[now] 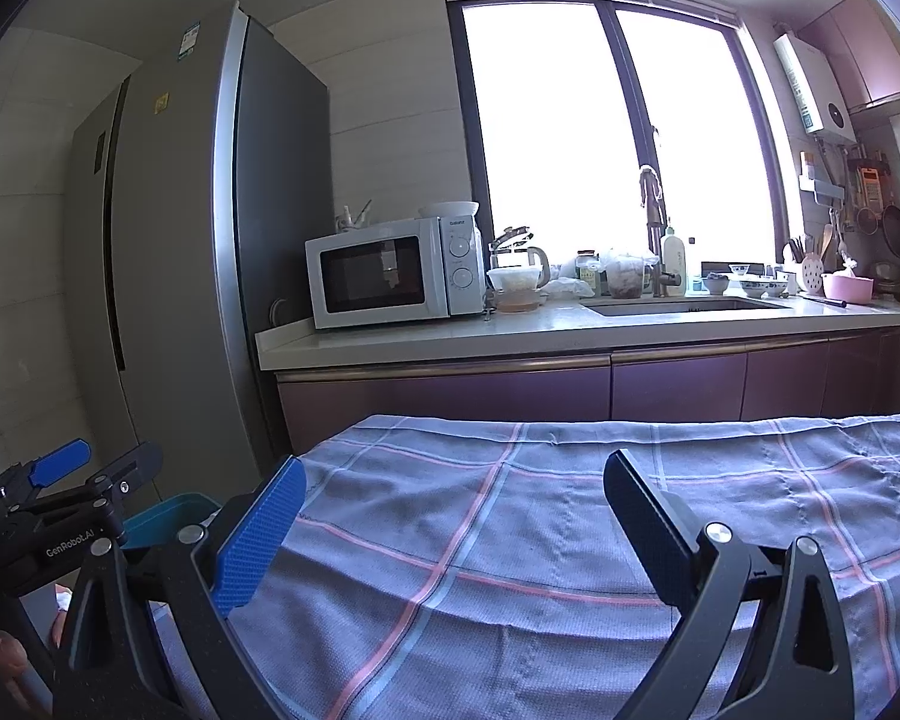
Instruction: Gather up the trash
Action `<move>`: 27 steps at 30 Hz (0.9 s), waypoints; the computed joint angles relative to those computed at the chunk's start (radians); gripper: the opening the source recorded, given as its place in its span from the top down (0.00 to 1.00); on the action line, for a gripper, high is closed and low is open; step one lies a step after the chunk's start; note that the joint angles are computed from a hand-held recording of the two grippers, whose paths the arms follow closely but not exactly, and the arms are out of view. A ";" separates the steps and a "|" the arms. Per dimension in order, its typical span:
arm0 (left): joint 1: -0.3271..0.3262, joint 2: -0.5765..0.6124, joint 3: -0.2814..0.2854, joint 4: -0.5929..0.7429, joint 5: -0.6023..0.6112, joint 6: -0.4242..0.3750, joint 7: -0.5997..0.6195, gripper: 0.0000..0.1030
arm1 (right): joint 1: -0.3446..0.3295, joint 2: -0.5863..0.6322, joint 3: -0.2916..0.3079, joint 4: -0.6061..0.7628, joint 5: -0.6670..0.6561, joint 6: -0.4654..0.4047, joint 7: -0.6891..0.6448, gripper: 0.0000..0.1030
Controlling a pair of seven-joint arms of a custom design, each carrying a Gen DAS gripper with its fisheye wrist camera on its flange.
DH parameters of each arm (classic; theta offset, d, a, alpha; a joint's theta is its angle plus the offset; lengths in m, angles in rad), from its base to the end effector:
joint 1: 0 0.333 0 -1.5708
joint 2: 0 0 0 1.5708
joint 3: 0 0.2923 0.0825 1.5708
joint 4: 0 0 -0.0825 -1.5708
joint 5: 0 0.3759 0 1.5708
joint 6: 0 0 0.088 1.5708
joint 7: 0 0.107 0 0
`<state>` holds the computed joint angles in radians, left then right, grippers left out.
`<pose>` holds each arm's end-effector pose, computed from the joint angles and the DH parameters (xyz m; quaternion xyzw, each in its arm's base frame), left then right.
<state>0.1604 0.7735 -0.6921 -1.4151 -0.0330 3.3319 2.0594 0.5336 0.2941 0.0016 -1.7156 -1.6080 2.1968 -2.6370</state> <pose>0.7118 -0.2130 0.4504 -0.4118 0.6808 -0.5253 0.3016 0.5864 0.3068 0.4480 -0.3761 0.6853 -0.5061 0.3645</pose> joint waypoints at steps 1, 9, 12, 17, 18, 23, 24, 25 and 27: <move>-0.006 -0.001 0.006 0.002 -0.001 0.000 -0.001 0.05 | 0.001 0.000 0.000 -0.001 -0.001 -0.001 0.001 0.07; -0.014 -0.001 0.014 0.005 0.001 0.005 -0.007 0.05 | -0.002 -0.001 -0.001 -0.001 0.000 0.003 0.001 0.07; -0.014 -0.004 0.015 0.001 0.001 0.004 -0.009 0.05 | -0.004 -0.002 -0.001 -0.002 0.002 0.006 0.000 0.07; -0.010 -0.006 0.012 -0.002 0.005 0.004 -0.011 0.05 | -0.004 -0.001 -0.001 -0.001 0.004 0.006 -0.001 0.07; -0.010 -0.006 0.013 -0.003 0.005 0.005 -0.012 0.05 | -0.004 -0.001 -0.001 -0.001 0.004 0.006 -0.001 0.07; -0.014 -0.007 0.017 -0.003 0.005 0.007 -0.015 0.05 | -0.005 -0.003 -0.002 -0.005 0.000 0.008 0.006 0.07; -0.011 -0.007 0.015 -0.004 0.007 0.007 -0.015 0.05 | -0.006 -0.003 -0.002 -0.006 -0.002 0.009 0.008 0.07; -0.011 -0.007 0.015 -0.003 0.008 0.006 -0.015 0.05 | -0.007 -0.003 -0.001 -0.005 0.001 0.010 0.005 0.07; -0.015 -0.006 0.018 0.000 0.008 0.004 -0.016 0.05 | -0.008 -0.003 -0.002 -0.006 0.001 0.012 0.006 0.07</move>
<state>0.1459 0.7678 -0.6741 -1.4150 -0.0250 3.3361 2.0432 0.5256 0.2908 -0.0002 -1.7215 -1.6069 2.2085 -2.6308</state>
